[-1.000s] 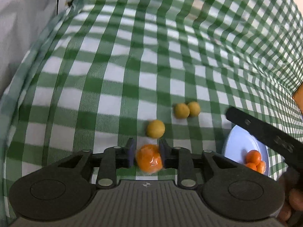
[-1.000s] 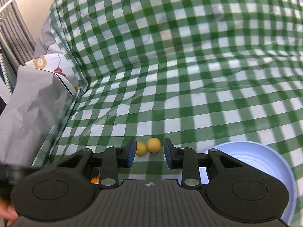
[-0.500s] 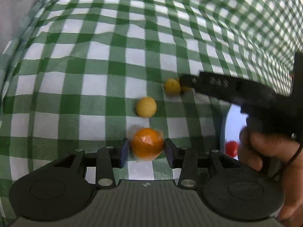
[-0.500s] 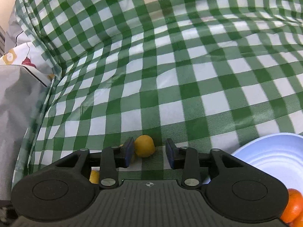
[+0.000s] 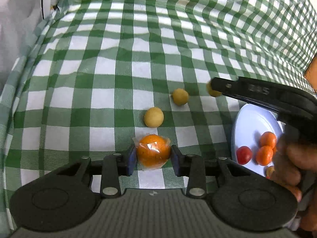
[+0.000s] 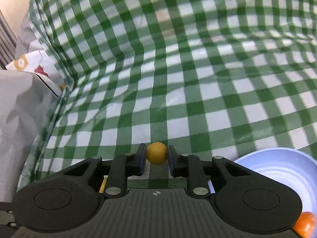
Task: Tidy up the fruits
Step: 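Carry the bagged orange and yellow fruit over the blue plate with both tools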
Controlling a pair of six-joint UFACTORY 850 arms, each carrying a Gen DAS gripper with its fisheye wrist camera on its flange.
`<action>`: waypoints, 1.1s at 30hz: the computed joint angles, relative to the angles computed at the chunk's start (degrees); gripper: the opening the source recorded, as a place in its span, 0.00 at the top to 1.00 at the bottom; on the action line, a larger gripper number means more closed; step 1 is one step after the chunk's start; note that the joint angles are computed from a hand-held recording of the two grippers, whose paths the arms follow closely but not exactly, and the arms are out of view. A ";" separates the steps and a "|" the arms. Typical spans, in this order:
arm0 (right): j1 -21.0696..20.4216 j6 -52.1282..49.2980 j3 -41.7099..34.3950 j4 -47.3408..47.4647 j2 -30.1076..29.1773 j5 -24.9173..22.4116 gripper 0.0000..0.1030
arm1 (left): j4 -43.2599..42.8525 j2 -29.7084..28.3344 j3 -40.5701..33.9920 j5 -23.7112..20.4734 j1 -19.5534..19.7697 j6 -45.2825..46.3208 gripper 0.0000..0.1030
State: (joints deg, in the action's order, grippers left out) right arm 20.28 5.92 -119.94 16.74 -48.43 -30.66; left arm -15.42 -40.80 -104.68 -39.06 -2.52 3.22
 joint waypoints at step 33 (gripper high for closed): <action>-9.30 -0.21 40.20 -10.21 33.16 18.04 0.77 | 0.32 13.53 17.43 20.99 -5.62 7.47 0.61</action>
State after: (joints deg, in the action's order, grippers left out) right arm 10.98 5.71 -79.74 6.53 -15.27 -12.62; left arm -15.10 -27.28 -87.24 -18.07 -8.14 10.69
